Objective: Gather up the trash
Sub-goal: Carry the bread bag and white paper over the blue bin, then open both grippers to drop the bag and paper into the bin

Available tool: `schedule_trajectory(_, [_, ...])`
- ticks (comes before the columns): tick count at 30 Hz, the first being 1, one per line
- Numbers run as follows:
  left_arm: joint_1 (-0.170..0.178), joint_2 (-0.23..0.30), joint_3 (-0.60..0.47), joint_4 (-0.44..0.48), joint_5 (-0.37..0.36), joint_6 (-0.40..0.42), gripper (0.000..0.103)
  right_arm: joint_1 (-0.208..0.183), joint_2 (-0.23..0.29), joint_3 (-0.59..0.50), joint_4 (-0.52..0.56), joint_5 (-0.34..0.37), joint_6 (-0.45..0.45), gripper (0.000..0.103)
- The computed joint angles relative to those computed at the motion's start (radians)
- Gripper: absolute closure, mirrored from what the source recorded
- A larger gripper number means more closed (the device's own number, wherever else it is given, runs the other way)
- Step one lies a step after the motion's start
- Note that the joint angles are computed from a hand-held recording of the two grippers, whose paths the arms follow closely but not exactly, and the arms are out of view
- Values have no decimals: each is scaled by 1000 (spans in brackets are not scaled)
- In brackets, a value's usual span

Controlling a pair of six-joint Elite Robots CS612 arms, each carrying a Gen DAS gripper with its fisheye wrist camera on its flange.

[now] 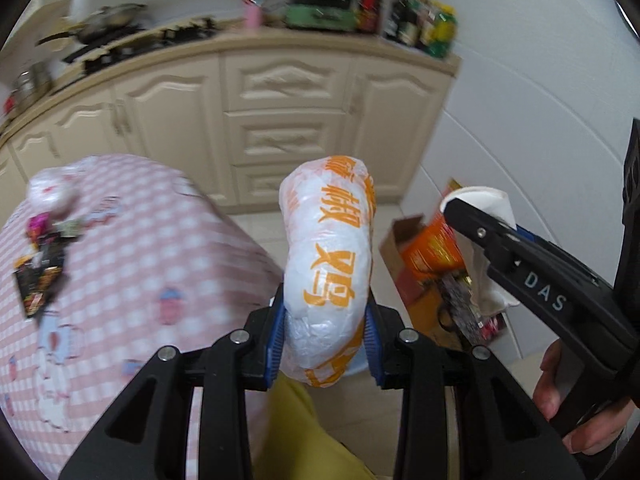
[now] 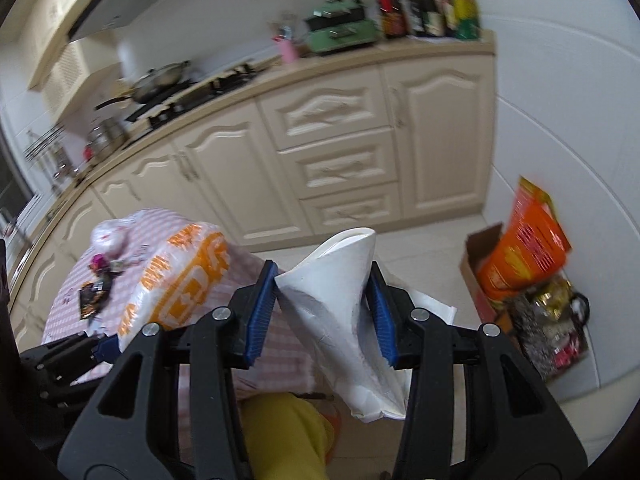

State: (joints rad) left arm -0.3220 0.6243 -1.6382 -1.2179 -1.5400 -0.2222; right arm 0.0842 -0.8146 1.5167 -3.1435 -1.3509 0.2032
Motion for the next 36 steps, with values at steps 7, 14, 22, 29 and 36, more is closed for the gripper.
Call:
schedule_trajectory(7, [-39, -15, 85, 10, -22, 47, 70, -37, 4, 21, 35, -20, 33, 59])
schedule_trajectory(14, [-58, -39, 185, 38, -18, 66, 69, -63, 38, -3, 117, -19, 72, 59])
schedule_trajectory(22, [-58, -71, 295, 83, -3, 43, 44, -83, 96, -66, 250, 18, 99, 59])
schedule_trajectory(29, [-39, -67, 298, 91, 27, -10, 42, -75, 145, -140, 374, 52, 88, 58])
schedule_trajectory(36, [-21, -61, 275, 91, 64, -62, 41, -55, 148, -176, 373, 98, 55, 33])
